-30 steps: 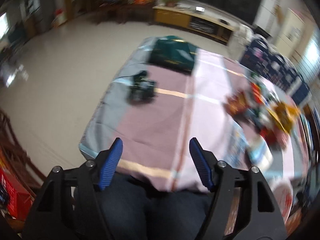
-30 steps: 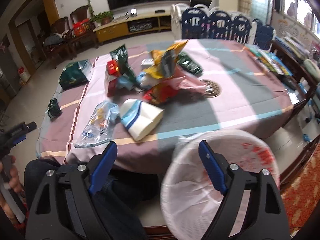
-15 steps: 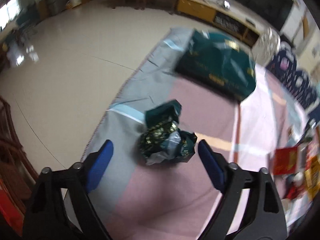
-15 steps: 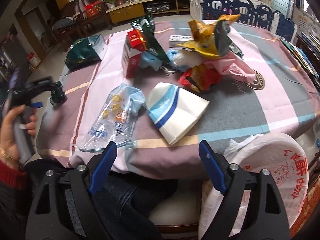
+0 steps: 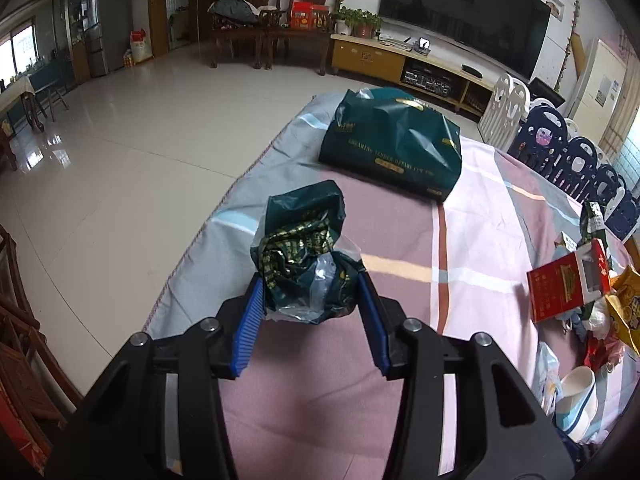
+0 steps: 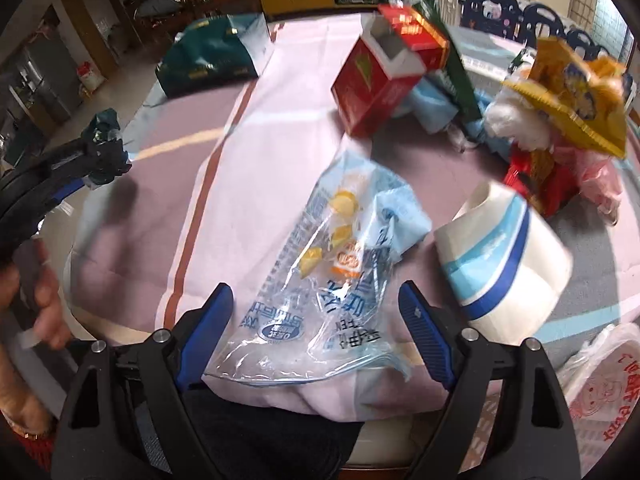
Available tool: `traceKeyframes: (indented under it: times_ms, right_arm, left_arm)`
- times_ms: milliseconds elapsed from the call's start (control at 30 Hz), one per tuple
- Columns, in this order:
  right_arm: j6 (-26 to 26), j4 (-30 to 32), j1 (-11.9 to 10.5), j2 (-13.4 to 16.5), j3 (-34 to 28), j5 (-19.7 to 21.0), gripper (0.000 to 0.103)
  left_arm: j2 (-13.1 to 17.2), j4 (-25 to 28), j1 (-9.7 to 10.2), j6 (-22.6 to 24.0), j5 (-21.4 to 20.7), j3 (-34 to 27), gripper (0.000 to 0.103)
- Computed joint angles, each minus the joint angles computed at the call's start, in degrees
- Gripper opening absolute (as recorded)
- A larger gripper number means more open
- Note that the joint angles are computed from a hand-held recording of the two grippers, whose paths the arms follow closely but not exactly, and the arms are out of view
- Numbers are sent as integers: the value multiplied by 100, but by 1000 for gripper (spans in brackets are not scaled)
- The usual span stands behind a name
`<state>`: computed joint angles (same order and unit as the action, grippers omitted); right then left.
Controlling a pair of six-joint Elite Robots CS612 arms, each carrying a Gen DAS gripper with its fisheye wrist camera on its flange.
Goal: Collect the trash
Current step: 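Grasp the dark green wrapper with the left gripper while the right grasps the clear plastic bag, then drop the clear bag and green wrapper into the white wastebasket with both grippers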
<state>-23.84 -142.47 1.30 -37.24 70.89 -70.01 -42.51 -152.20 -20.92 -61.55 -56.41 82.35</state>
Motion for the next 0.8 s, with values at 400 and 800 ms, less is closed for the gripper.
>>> traceKeyframes:
  times_ms: [400,800]
  right_arm:
    - [306,-333,-387,-382,421,1117,18]
    - [269,-1627,-1178,-1198,1553,548,18]
  left_arm:
    - [-162,120,-263,90,562,194,47]
    - [-478,-1585,-952,1646,-407,373,47]
